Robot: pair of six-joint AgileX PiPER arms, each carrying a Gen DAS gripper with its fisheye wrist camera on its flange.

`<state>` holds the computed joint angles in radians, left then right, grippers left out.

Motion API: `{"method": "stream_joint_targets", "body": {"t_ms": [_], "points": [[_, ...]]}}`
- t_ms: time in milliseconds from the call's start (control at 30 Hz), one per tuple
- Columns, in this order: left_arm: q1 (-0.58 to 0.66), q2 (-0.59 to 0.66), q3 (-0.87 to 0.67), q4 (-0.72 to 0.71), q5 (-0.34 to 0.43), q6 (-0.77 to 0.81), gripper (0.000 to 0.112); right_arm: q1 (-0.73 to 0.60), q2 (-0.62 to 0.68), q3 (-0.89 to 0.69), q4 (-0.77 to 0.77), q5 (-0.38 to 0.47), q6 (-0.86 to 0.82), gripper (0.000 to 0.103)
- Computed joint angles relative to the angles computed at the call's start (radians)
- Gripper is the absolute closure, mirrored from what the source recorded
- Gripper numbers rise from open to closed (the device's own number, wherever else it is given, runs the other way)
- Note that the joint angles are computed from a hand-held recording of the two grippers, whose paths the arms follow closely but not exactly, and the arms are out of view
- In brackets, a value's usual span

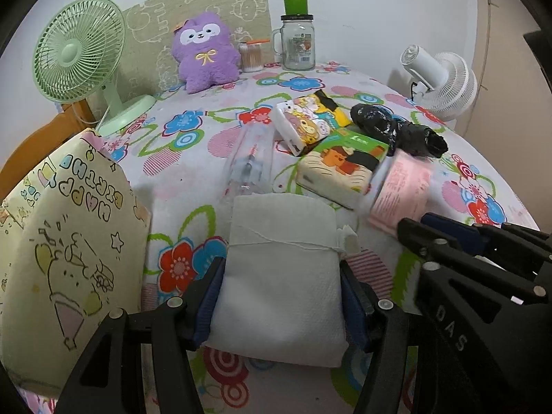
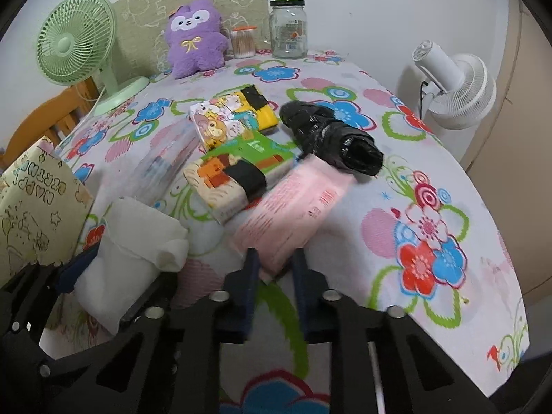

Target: Organize soft objects

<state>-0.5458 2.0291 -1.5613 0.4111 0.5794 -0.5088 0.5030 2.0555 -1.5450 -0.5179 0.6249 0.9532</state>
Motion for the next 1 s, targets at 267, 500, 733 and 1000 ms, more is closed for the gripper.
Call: {"method": "stream_joint_targets", "body": {"t_ms": [267, 500, 733, 1000], "points": [[-0.014, -0.011, 0.012, -0.015, 0.0, -0.006, 0.048, -0.005, -0.063, 0.088, -0.029, -0.023, 0.049, 0.086], [-0.012, 0.0, -0.017, -0.024, 0.019, -0.003, 0.048, -0.001, -0.05, 0.05, -0.042, 0.015, 0.04, 0.085], [-0.007, 0.028, -0.071, -0.021, 0.045, 0.02, 0.049, -0.009, -0.02, -0.006, -0.045, 0.036, 0.046, 0.043], [0.008, 0.065, -0.132, -0.058, 0.058, 0.076, 0.049, -0.029, 0.069, -0.149, 0.003, 0.128, 0.01, 0.039]]}}
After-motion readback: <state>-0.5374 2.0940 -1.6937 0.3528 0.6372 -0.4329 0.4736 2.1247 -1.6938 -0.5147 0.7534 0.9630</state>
